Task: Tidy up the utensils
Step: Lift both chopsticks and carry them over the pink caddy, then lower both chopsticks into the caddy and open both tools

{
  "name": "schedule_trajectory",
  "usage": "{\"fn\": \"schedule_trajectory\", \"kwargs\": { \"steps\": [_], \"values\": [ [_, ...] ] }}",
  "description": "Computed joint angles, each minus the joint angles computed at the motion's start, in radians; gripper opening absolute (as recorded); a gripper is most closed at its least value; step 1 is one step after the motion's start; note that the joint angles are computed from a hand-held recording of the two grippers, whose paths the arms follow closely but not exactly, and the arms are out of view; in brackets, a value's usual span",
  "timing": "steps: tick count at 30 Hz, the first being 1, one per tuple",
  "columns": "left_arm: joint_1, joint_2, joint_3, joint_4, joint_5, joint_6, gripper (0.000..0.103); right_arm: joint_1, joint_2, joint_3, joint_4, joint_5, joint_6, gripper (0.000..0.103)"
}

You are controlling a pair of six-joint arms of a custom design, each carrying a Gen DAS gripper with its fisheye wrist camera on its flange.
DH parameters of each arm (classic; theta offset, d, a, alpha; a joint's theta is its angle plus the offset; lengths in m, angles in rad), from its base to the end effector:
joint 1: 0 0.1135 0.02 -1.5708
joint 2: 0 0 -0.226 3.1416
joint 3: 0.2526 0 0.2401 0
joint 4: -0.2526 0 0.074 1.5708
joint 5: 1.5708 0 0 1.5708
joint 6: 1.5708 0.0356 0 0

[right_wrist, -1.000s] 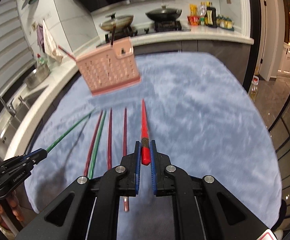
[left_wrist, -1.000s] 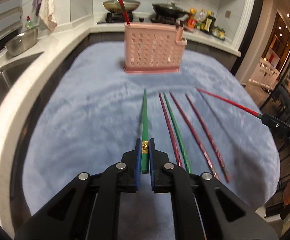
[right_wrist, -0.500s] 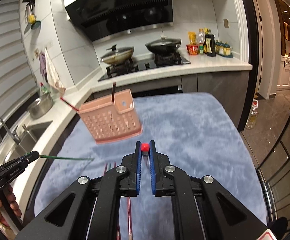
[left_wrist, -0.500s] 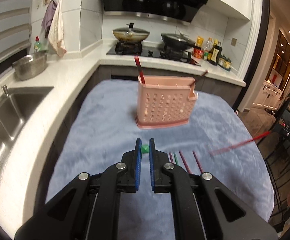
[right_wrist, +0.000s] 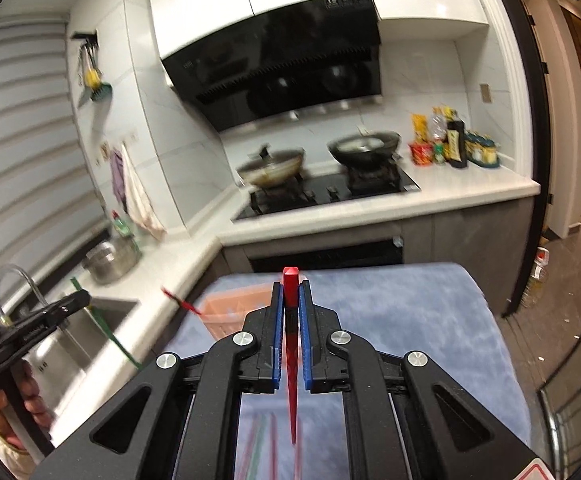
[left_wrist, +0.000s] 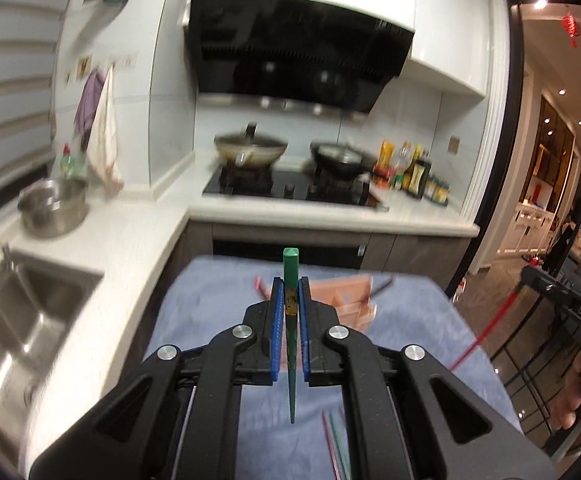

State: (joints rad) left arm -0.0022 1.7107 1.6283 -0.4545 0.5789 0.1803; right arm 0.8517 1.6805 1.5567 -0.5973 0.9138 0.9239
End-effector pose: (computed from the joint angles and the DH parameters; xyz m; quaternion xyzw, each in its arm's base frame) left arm 0.3773 -0.0203 0.3249 0.2164 0.8168 -0.2050 0.4939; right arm 0.2549 0.2484 0.3058 0.2112 0.8105 0.0332 0.5452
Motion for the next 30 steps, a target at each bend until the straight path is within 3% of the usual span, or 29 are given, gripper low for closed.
{"fn": "schedule_trajectory", "kwargs": {
  "steps": [5, 11, 14, 23, 30],
  "values": [
    [-0.055, 0.079, 0.195, 0.037, -0.031, -0.081, 0.007, -0.076, 0.052, 0.116, 0.16, -0.026, -0.178, 0.007],
    [-0.11, 0.276, 0.491, 0.033, -0.094, -0.167, 0.007, -0.174, 0.197, 0.354, 0.205, -0.078, -0.3, 0.007],
    [-0.132, 0.365, 0.587, 0.037, -0.126, -0.178, 0.007, -0.222, 0.282, 0.46, 0.194, -0.125, -0.306, 0.007],
    [-0.164, 0.651, 0.917, -0.106, -0.163, -0.169, 0.007, -0.311, 0.585, 0.806, 0.057, -0.23, -0.29, 0.008],
    [-0.167, 0.779, 1.053, -0.177, -0.18, -0.162, 0.007, -0.348, 0.688, 0.879, 0.015, -0.297, -0.238, 0.008]
  ]
}}
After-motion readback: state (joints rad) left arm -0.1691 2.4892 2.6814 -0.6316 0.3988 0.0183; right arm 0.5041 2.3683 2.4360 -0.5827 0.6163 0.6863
